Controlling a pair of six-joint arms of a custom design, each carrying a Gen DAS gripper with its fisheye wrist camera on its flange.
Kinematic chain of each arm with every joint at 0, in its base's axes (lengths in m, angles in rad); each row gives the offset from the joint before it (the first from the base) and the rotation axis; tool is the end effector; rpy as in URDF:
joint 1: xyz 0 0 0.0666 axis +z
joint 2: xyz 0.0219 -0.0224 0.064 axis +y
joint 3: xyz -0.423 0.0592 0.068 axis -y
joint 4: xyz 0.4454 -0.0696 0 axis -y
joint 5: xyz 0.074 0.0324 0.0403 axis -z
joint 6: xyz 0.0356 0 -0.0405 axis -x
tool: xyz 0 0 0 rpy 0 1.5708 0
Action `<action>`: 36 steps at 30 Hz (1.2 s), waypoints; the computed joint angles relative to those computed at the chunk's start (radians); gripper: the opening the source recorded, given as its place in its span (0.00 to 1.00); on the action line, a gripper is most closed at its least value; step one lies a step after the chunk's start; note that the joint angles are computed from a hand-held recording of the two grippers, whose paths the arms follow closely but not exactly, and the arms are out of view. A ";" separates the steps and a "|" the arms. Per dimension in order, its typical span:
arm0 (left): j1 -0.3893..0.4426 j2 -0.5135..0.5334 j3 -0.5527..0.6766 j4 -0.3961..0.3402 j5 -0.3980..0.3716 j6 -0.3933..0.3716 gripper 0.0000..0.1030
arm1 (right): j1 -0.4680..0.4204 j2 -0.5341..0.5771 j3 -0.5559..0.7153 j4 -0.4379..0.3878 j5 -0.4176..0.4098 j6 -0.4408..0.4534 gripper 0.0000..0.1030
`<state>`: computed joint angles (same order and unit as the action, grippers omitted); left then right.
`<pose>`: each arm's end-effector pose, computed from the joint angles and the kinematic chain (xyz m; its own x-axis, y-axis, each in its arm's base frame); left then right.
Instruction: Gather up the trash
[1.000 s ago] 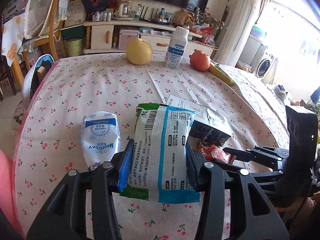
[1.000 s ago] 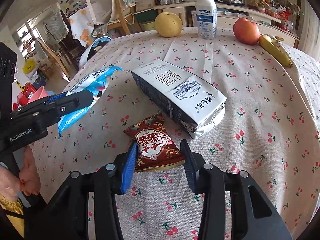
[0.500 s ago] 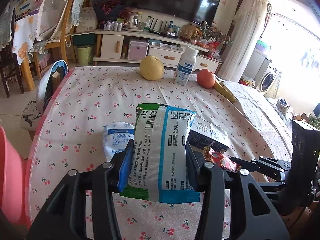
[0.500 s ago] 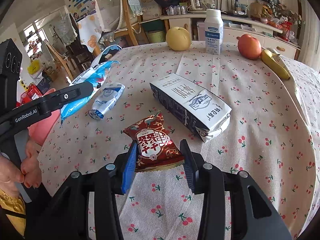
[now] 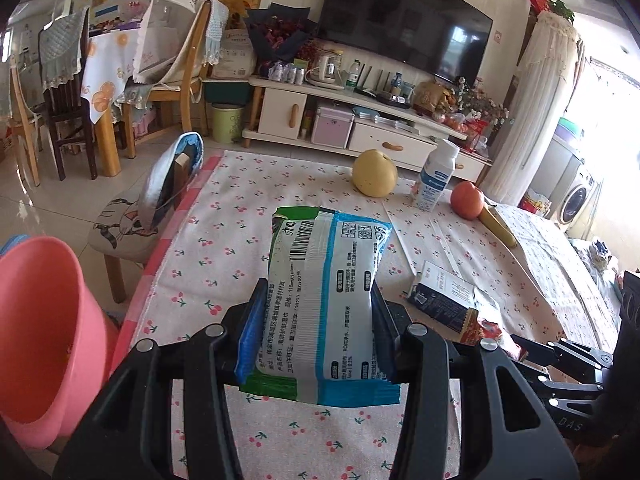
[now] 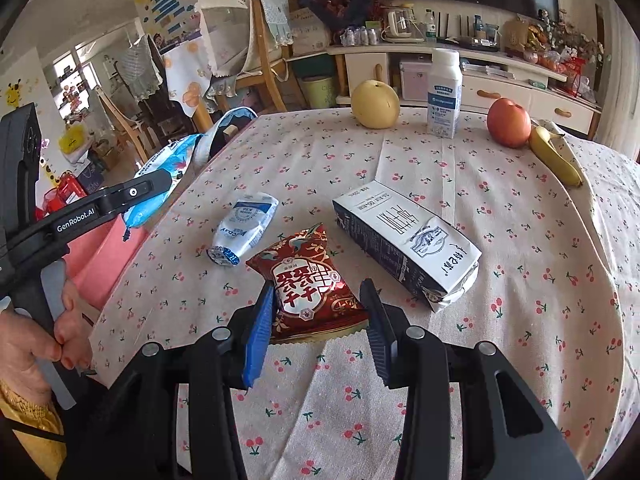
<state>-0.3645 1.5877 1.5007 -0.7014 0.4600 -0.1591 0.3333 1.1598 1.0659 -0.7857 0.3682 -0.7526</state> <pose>0.5691 -0.2345 0.4384 -0.5573 0.3646 -0.7460 0.7091 0.6764 -0.1992 0.4077 0.1272 0.4210 -0.5919 0.4699 -0.6549 0.4331 0.8706 0.2333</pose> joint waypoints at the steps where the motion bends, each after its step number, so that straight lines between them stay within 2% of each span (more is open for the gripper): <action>1: 0.006 0.003 0.005 0.002 -0.002 0.013 0.47 | 0.001 0.004 0.005 0.001 -0.001 0.000 0.43; 8: 0.038 0.016 0.028 0.022 -0.035 0.087 0.47 | 0.011 0.045 0.048 0.017 -0.012 0.024 0.43; 14: 0.059 0.025 0.038 0.043 -0.077 0.120 0.47 | 0.026 0.107 0.113 0.035 -0.027 0.066 0.43; 24: 0.093 0.039 0.059 0.069 -0.154 0.185 0.47 | 0.057 0.244 0.266 0.046 -0.053 0.159 0.43; 36: 0.174 0.086 0.122 0.087 -0.240 0.330 0.47 | 0.084 0.422 0.483 0.042 -0.106 0.255 0.43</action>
<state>-0.1901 1.6739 1.6229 -0.6143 0.2204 0.1706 0.4170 1.5814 1.5486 -0.7434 0.2623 -0.4977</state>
